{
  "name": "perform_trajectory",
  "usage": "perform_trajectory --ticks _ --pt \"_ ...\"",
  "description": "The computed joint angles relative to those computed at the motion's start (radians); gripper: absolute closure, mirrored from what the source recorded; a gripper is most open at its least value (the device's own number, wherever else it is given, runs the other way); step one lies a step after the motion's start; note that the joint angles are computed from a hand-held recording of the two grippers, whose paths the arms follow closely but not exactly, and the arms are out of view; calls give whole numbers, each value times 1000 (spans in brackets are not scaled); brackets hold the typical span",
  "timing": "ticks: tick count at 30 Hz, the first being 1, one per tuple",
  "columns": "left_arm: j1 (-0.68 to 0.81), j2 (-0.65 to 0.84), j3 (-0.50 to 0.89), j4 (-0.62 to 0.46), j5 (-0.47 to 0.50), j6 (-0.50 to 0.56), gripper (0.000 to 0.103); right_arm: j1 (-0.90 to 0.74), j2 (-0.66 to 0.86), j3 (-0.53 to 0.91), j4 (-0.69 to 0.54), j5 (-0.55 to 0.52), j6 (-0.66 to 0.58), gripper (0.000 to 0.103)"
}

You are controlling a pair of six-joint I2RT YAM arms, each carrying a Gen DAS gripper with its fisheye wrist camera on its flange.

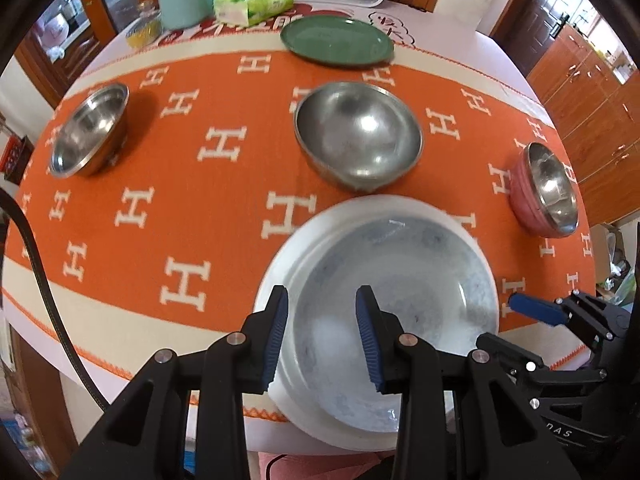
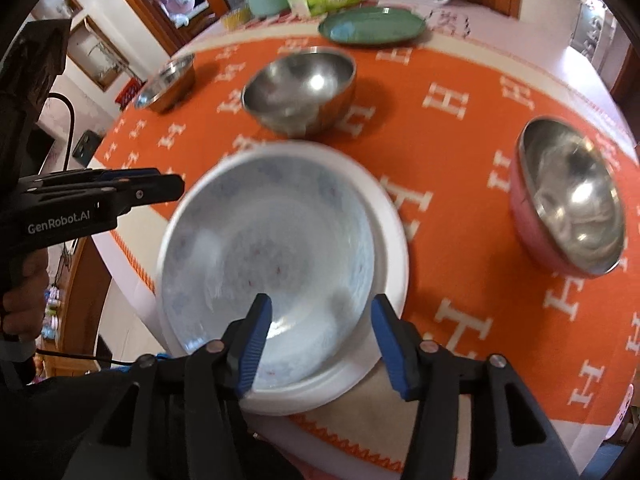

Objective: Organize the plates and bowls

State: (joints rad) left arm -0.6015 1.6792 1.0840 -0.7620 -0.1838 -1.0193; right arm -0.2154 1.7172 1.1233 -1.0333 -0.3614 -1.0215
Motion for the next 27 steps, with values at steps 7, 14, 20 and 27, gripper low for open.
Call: perform_trajectory --ticks 7,14,20,27 --pt "67 -61 103 -117 -48 166 60 49 -57 30 13 -40 123 48" --pt "182 -87 207 -186 -31 378 53 138 -111 76 66 -72 323 41" --pt "297 -84 290 -223 23 571 53 231 -111 128 138 -62 519 41" --pt "426 -8 421 -253 58 776 45 338 -62 228 217 -8 738 39"
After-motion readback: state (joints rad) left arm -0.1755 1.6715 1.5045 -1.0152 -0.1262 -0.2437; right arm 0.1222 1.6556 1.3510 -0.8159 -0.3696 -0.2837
